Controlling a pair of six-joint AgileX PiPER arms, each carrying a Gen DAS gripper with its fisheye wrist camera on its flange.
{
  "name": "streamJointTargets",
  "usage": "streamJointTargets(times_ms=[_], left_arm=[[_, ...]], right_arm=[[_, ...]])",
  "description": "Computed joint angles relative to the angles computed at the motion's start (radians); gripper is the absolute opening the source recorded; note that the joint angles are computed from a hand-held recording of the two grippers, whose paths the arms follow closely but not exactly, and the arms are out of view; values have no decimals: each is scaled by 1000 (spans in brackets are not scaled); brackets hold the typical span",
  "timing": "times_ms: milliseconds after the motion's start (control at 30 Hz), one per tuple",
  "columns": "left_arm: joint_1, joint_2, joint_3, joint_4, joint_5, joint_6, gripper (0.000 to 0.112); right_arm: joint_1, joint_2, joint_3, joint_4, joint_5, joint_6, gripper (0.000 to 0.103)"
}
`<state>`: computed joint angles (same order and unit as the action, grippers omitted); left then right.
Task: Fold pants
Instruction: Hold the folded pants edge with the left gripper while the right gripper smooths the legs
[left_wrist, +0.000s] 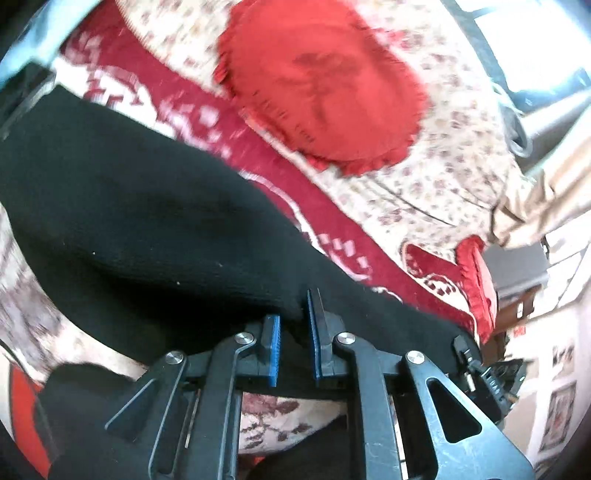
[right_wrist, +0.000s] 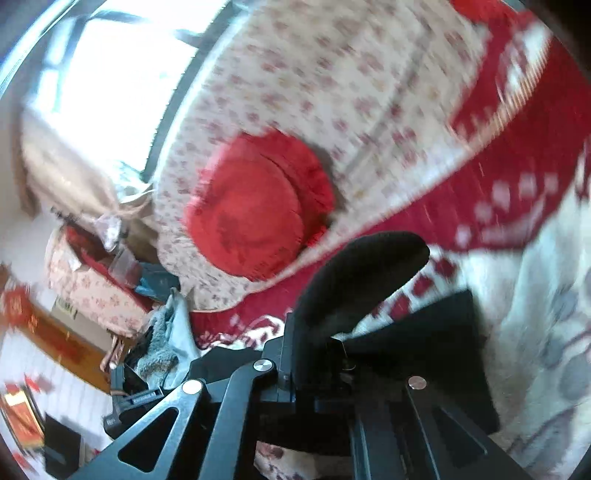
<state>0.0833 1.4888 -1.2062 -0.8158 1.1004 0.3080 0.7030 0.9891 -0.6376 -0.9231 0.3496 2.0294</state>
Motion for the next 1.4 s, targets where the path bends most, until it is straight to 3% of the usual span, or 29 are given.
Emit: streamJointTargets(times_ms=[133,233,400,500,600,700,767,867,967,1100,1233,1400], left_arm=[[-31,-20,72,106,-15,-6,12],[-51,3,130,168,-43,-33,12],[-78,-10,136,205,-68,-36,12],[-101,-39,139,246,-70,-45,12],[-81,-64,156,253,-57,-23,12],[-32,-98,158,272,-39,-7,12],[26,-116,156,271,-24,18,19],[149,-113,146,243,7,64,35],[255,-73,126,223,11,72,45],[337,-6,82,228,9,58,45],[402,67,34,188,-13,53,61],[443,168,-27,119,-21,49,64]], right_arm=[[140,5,-68,127,243,-171,5],[92,84,-25,332,211,-317,5],[117,95,22,273,218,-200,5],[139,102,-25,329,326,-295,8],[151,102,-72,380,443,-325,21],[214,113,-145,371,659,-289,23],[239,117,-191,345,735,-290,23],[236,135,-253,327,692,-354,24],[176,221,-323,394,493,-514,28],[115,422,-457,590,245,-787,29],[141,672,-719,784,238,-1107,31],[191,950,-1067,872,370,-1341,43]])
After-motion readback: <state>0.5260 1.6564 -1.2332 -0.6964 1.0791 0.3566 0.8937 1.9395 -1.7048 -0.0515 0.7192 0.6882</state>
